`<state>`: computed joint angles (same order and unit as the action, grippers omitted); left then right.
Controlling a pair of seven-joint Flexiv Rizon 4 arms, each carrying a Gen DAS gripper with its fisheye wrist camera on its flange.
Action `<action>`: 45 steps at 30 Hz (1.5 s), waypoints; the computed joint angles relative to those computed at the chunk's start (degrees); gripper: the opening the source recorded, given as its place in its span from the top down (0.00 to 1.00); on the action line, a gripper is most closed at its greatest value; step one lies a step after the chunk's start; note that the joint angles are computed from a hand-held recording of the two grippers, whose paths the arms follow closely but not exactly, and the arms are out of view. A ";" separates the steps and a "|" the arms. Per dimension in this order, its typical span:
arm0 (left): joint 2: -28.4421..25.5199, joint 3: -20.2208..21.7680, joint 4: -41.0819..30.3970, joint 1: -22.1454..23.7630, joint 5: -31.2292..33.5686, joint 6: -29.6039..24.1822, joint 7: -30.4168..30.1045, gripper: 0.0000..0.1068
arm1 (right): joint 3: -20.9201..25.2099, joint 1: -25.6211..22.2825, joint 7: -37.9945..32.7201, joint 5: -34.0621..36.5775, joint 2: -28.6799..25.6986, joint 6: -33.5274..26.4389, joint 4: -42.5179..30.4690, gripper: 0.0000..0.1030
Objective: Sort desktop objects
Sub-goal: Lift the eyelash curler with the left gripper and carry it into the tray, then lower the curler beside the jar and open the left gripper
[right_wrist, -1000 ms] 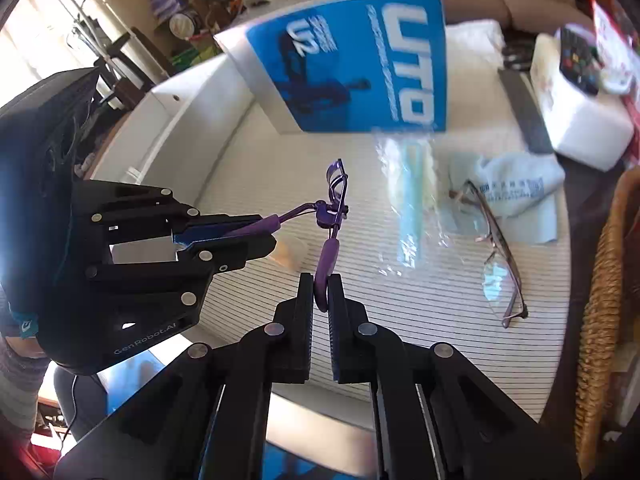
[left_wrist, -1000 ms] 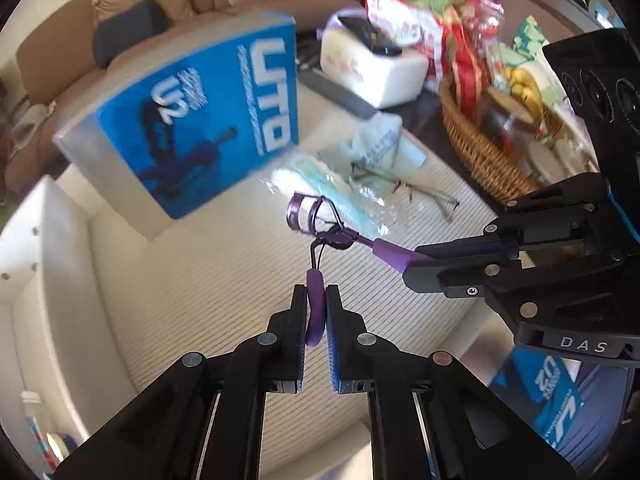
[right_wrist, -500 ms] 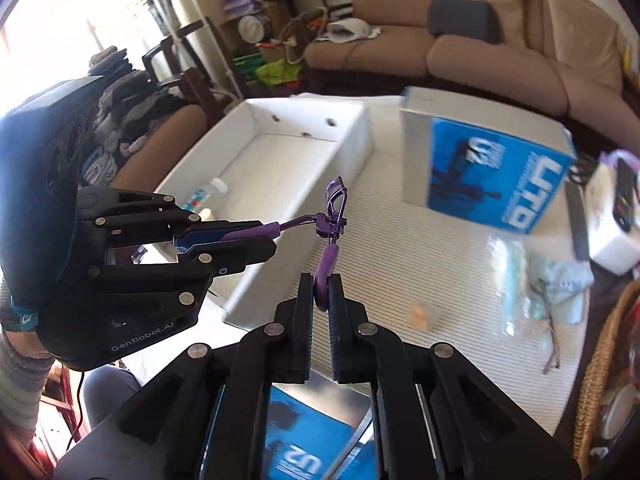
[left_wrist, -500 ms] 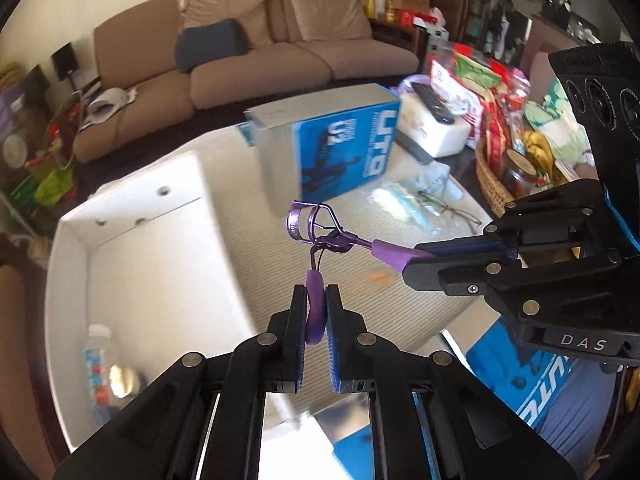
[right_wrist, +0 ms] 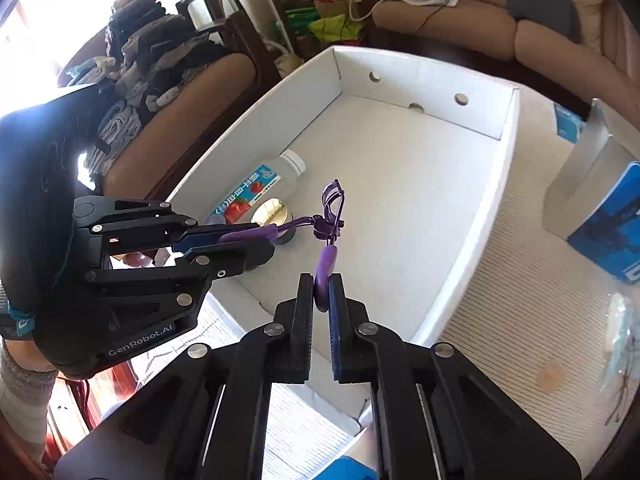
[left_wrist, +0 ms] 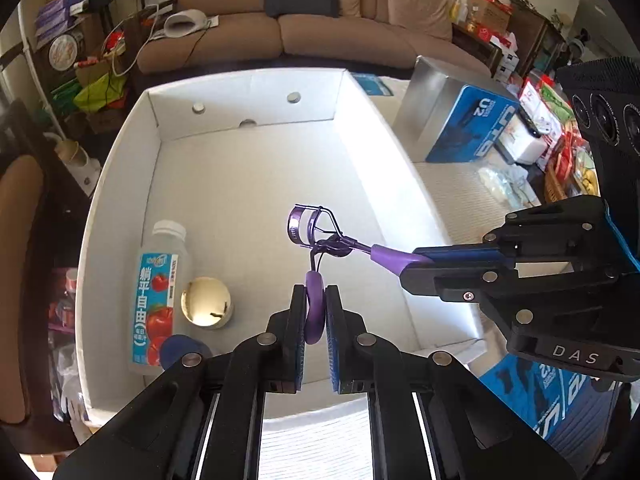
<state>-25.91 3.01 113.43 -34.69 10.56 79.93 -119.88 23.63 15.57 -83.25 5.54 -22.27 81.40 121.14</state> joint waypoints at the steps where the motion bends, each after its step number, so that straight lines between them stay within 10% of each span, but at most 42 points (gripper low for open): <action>1: -0.63 -0.42 0.00 0.82 -0.40 -0.15 0.60 0.93 | -0.64 0.74 0.26 -0.58 -1.43 -0.04 -0.90 0.93; 19: -9.32 0.15 -7.18 1.90 -4.38 -10.40 7.81 0.92 | -1.93 1.10 2.26 -5.72 -14.64 -3.62 -9.65 0.92; 25: -7.48 0.41 -5.53 2.00 -2.13 -10.33 3.82 0.74 | -2.30 1.89 4.70 -5.52 -16.06 -5.76 -11.00 0.92; 30: -5.18 0.11 -2.90 2.82 -1.38 -7.67 1.13 0.38 | -0.51 -0.17 5.45 -2.62 -16.20 -6.31 -11.51 0.90; 36: -2.12 -1.20 0.25 4.10 -2.95 -3.46 0.62 0.33 | -0.11 -0.83 4.83 -1.89 -12.74 -3.66 -8.34 0.81; 45: 2.37 2.52 1.67 0.04 1.40 0.05 -8.68 0.04 | -4.11 -0.21 8.58 -4.08 -2.13 5.00 2.55 0.13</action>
<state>-23.54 5.53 115.10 -34.65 11.96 79.98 -128.57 19.52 15.36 -74.67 1.46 -24.40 86.41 123.68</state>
